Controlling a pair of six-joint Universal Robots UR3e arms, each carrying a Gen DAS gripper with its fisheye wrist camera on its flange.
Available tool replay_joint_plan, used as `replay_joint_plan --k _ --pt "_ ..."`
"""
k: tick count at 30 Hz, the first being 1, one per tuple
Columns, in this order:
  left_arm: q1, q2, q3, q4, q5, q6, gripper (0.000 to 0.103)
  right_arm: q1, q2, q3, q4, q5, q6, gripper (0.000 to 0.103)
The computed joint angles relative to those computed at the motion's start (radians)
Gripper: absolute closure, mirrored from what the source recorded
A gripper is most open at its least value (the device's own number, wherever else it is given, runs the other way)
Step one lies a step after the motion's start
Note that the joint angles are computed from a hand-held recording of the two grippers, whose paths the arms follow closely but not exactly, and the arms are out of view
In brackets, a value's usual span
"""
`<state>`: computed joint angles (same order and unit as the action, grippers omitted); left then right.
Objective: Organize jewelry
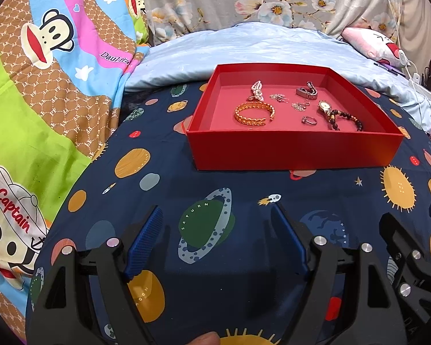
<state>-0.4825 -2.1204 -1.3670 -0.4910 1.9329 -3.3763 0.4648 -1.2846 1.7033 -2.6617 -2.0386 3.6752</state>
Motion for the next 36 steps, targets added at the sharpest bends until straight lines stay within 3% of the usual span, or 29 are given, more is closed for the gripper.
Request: replay_joint_plan --k 36 --pt "-0.007 0.018 -0.033 0.051 0.013 -0.004 0.028 0.013 -0.001 0.012 -0.040 -0.023 -0.008 0.017"
